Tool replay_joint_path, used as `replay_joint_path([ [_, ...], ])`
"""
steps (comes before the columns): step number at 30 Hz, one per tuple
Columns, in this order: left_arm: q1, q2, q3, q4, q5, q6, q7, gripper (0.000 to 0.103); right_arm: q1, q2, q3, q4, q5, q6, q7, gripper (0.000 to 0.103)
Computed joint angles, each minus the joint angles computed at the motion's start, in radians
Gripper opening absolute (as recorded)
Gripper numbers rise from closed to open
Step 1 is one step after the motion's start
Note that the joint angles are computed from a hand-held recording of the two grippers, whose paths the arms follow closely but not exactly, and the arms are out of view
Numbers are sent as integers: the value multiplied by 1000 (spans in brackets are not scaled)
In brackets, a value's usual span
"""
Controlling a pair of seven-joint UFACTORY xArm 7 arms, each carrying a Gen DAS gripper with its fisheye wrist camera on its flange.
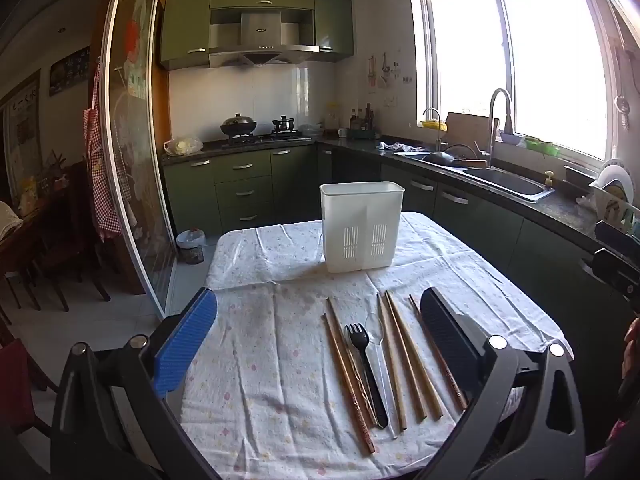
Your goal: Organize utensils
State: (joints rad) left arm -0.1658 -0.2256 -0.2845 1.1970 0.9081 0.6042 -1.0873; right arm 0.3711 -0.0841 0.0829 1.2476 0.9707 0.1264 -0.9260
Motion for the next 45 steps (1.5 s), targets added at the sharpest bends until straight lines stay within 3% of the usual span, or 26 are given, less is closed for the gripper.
replay_joint_path([
  [2, 26, -11, -11, -16, 16, -41, -45, 97, -2, 0, 0, 0, -7, 4, 11, 99],
  [9, 1, 31, -11, 25, 43, -22, -48, 97, -1, -3, 1, -4, -14, -3, 16, 99],
  [13, -4, -7, 13, -18, 24, -68, -44, 97, 0, -2, -3, -6, -4, -1, 6, 99],
  [22, 17, 3, 4, -31, 34, -86, -53, 97, -9, -16, -13, -16, 1, 15, -4, 99],
  [27, 15, 4, 1, -28, 34, -79, -50, 97, -16, 3, -4, -4, -51, 7, 50, 99],
  [45, 14, 2, 2, -31, 31, -80, -46, 97, -18, 4, -3, -4, -55, 11, 54, 99],
])
